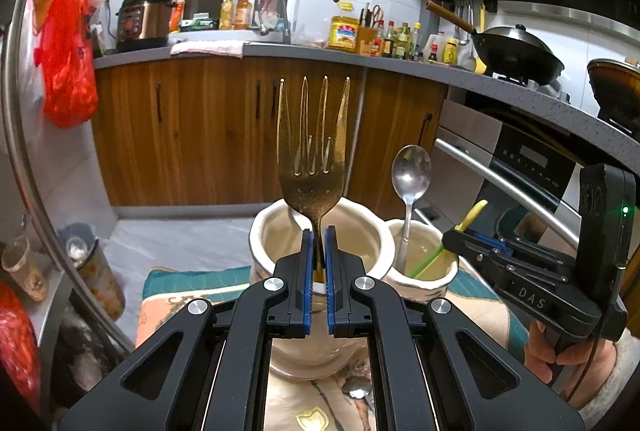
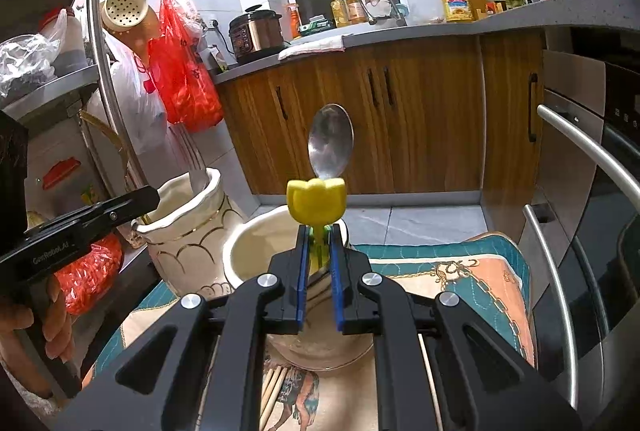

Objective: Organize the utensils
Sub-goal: 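Lower the gold fork into the tall cup while the right tool drops the yellow spoon into the small cup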

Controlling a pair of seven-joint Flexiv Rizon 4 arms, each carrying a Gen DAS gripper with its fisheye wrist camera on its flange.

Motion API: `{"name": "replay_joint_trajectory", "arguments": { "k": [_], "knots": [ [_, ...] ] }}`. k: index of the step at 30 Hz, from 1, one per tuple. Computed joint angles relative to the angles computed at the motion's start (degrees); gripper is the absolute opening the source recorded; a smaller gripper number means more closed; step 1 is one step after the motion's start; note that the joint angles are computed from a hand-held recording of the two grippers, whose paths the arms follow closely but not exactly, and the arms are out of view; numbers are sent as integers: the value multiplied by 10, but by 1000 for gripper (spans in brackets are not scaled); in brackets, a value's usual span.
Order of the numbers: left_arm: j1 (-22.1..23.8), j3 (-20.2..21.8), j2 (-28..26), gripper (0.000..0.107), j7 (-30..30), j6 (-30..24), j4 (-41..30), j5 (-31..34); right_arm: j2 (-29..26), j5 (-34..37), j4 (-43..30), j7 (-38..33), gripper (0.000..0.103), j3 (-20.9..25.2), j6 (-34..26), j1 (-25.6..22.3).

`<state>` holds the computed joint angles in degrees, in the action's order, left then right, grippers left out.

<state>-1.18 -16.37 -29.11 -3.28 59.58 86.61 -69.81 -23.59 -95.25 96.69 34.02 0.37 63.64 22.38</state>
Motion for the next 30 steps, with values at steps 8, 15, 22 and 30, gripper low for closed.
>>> {"name": "replay_joint_trajectory", "arguments": {
  "k": [8, 15, 22, 30],
  "knots": [
    [-9, -1, -7, 11, 0, 26, -16, 5, 2, -5, 2, 15, 10, 1, -3, -1],
    [-5, -8, -20, 16, -24, 44, -30, 22, 1, 2, 3, 22, 17, 0, 1, -4],
    [2, -13, -25, 26, -44, 52, -35, 43, 4, 2, 7, 33, 25, 0, 3, -8],
    [8, -13, -13, 44, -44, 53, -20, 58, 14, 34, 19, 23, 38, 8, -16, 0]
  ]
}}
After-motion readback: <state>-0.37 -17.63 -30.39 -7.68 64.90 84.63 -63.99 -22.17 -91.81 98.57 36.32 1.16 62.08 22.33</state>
